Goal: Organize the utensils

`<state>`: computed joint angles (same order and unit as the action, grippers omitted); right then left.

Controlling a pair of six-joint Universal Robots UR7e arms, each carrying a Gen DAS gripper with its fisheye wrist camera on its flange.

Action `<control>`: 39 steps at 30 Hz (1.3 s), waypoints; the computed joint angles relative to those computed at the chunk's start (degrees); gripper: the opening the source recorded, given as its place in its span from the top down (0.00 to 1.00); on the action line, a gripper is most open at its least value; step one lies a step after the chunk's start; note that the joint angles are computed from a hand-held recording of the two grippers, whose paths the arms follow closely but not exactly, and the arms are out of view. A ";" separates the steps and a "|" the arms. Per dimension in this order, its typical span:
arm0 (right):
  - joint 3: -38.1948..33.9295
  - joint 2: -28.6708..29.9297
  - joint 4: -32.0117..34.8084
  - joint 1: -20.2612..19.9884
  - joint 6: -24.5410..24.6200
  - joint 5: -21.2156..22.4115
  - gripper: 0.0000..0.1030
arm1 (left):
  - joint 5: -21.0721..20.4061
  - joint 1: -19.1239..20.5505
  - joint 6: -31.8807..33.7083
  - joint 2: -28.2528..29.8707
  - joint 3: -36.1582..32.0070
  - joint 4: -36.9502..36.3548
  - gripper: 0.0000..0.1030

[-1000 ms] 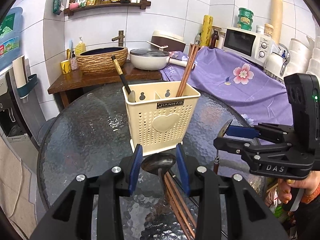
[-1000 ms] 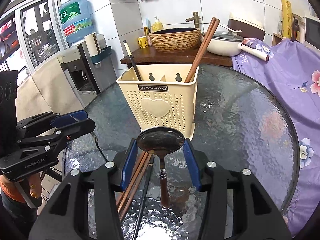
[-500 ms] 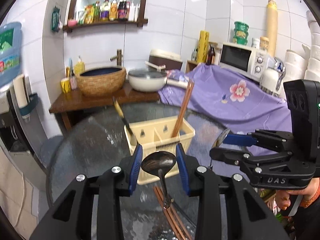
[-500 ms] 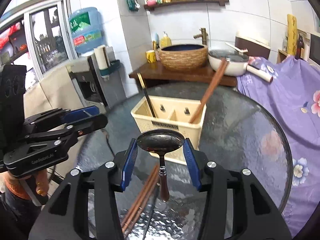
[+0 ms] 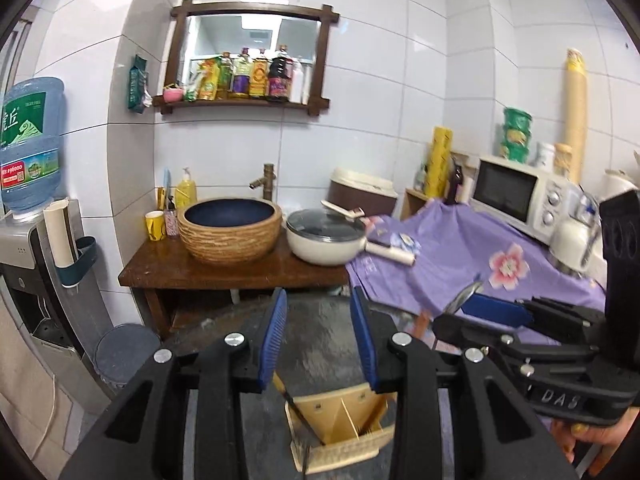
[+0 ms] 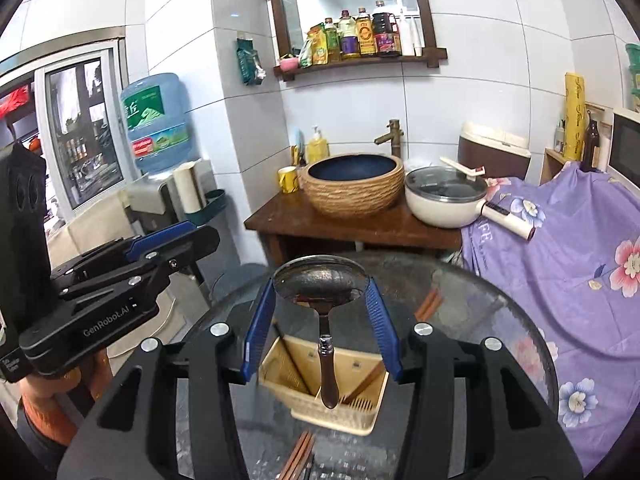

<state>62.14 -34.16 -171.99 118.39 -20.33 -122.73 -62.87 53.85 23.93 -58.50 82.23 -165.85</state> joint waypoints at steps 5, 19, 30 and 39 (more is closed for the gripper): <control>-3.47 3.45 0.13 -1.92 -0.56 -0.61 0.54 | -0.36 1.49 0.62 2.06 -0.92 0.13 0.68; 3.32 6.36 -8.36 -4.40 -6.22 -3.58 0.25 | 2.38 6.78 -1.92 -2.59 8.31 -0.59 0.18; 27.10 1.04 -32.73 -3.15 -11.33 -5.90 0.05 | 8.62 9.89 -1.93 -5.83 25.70 -10.71 0.06; 36.46 -2.65 -22.61 -9.67 4.63 -11.34 0.05 | 14.62 11.88 -6.33 0.54 22.91 -4.84 0.06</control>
<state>98.60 -36.81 -194.60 108.73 -15.69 -134.07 -48.25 65.72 17.60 -57.96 105.14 -170.69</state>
